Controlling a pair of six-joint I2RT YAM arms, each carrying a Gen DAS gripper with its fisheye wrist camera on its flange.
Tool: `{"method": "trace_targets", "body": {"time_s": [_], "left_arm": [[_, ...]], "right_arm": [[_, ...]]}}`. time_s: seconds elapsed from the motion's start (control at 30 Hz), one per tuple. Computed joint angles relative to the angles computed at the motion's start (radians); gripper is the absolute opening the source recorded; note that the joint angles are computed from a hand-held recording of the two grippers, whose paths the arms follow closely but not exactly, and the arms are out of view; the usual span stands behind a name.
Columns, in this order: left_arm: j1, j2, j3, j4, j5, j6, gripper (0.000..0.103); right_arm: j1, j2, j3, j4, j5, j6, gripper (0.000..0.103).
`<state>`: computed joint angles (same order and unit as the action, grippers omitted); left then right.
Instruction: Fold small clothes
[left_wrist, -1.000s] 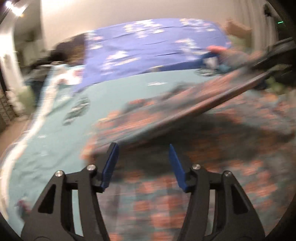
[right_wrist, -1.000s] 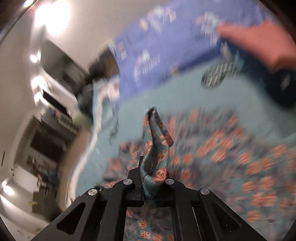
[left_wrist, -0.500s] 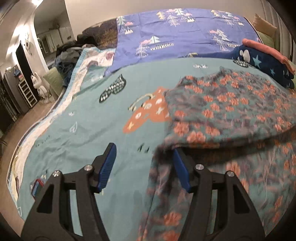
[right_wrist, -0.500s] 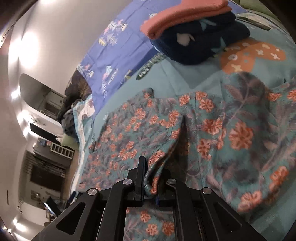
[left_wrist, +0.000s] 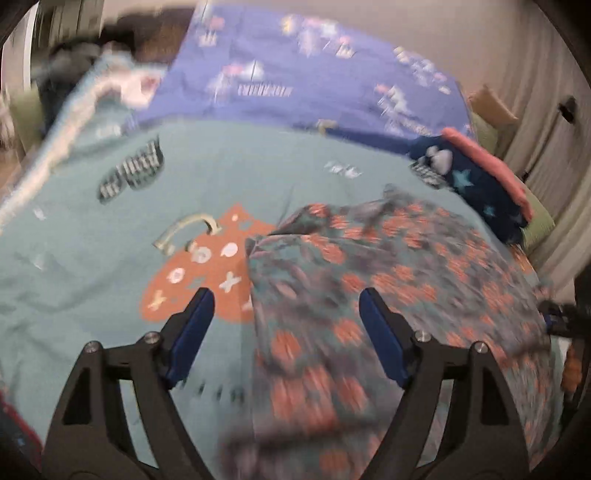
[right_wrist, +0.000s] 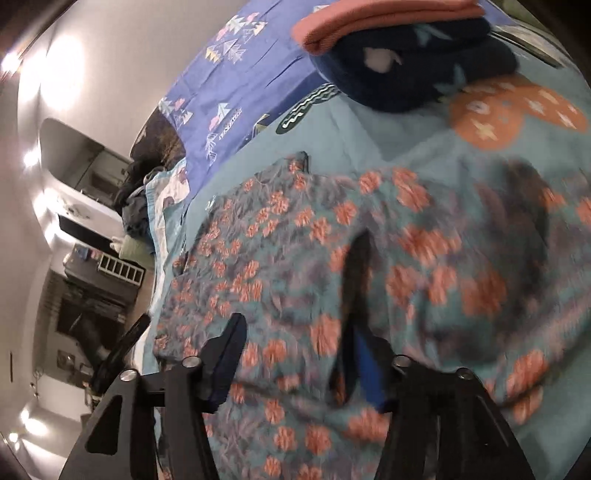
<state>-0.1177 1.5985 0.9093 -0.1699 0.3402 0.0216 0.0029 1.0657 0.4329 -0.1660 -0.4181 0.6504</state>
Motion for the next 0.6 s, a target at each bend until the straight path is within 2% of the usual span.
{"method": "trace_targets", "body": {"time_s": [0.07, 0.1, 0.13, 0.17, 0.2, 0.3, 0.37, 0.43, 0.5, 0.53, 0.6], "left_arm": [[0.002, 0.154, 0.118, -0.026, 0.037, -0.041, 0.068], [0.008, 0.189, 0.145, -0.039, 0.080, -0.050, 0.047], [0.017, 0.224, 0.174, -0.044, 0.148, -0.073, 0.037], [0.017, 0.218, 0.168, -0.013, 0.165, -0.098, 0.027], [0.020, 0.208, 0.170, -0.010, 0.188, -0.089, 0.008], [0.016, 0.109, 0.103, 0.060, 0.176, -0.085, 0.007], [0.009, 0.017, 0.034, 0.131, 0.139, -0.083, 0.007], [0.011, -0.045, -0.012, 0.180, 0.101, -0.081, 0.007], [-0.004, -0.048, -0.023, 0.212, 0.005, -0.069, 0.008], [-0.012, -0.021, -0.005, 0.216, -0.035, -0.062, 0.008], [-0.016, 0.046, 0.025, 0.211, -0.101, -0.051, 0.009]], "right_arm": [[-0.027, 0.088, 0.029, 0.051, -0.034, 0.001, 0.059], [-0.035, 0.114, 0.033, 0.076, -0.043, 0.007, 0.059], [-0.029, 0.145, 0.049, 0.091, -0.029, 0.011, 0.052], [-0.017, 0.154, 0.064, 0.082, 0.002, 0.003, 0.039], [0.003, 0.157, 0.083, 0.058, 0.043, -0.014, 0.003], [0.072, 0.052, 0.073, 0.061, 0.173, -0.026, 0.004], [0.115, -0.053, 0.053, 0.070, 0.263, -0.033, 0.004], [0.137, -0.097, 0.052, 0.069, 0.330, -0.044, 0.007], [0.137, -0.028, 0.095, 0.016, 0.388, -0.041, 0.011], [0.116, 0.045, 0.126, -0.015, 0.383, -0.040, 0.014], [0.052, 0.159, 0.149, -0.041, 0.307, -0.016, 0.015]]}}
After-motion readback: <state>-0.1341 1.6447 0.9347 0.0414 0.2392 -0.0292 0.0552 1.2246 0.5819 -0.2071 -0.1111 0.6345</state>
